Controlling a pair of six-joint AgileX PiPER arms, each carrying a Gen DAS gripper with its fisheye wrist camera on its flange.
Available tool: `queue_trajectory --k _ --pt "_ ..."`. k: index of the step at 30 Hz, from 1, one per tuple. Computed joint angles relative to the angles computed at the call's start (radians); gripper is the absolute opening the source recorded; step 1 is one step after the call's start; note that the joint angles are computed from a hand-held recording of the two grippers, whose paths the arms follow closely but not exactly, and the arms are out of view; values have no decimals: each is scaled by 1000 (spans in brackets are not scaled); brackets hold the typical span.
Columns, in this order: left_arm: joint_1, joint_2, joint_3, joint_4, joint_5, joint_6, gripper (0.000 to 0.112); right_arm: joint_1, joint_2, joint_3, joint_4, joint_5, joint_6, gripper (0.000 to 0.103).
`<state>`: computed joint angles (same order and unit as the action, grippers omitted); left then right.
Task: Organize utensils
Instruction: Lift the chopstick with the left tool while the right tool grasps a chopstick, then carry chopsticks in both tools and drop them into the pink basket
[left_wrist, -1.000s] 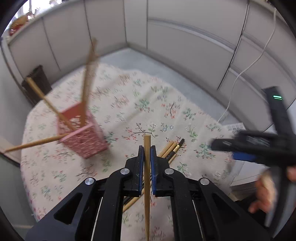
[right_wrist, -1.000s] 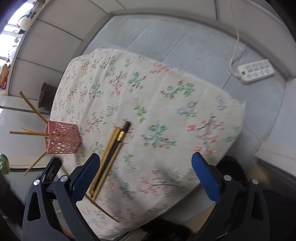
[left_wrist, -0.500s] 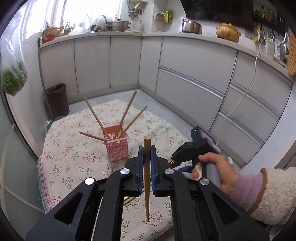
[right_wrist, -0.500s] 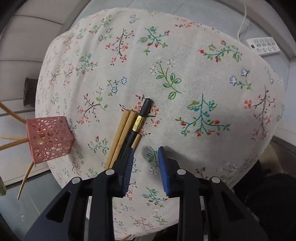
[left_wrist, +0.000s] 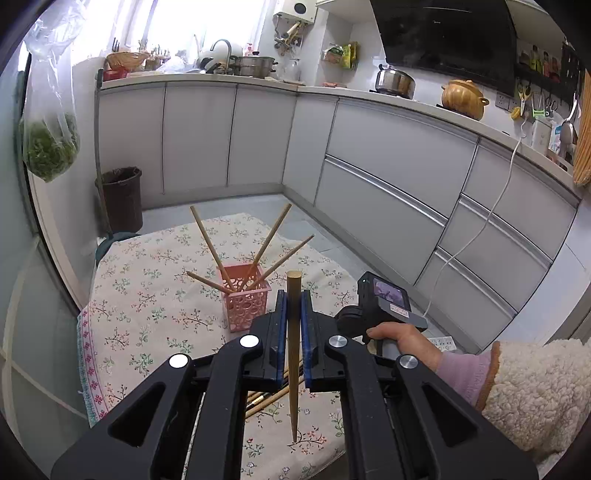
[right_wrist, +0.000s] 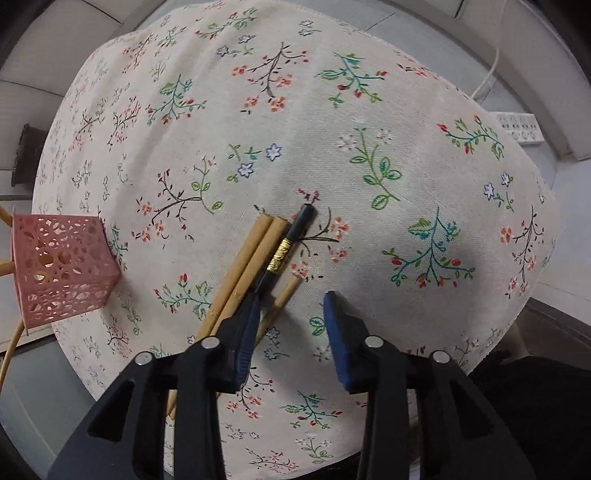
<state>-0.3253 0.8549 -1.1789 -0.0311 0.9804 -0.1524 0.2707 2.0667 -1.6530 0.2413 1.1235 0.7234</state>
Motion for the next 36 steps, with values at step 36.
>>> queue_trajectory --k 36 --pt "-288 91 -164 503 55 -557 6 309 -838 363 -433 -421 -113 6"
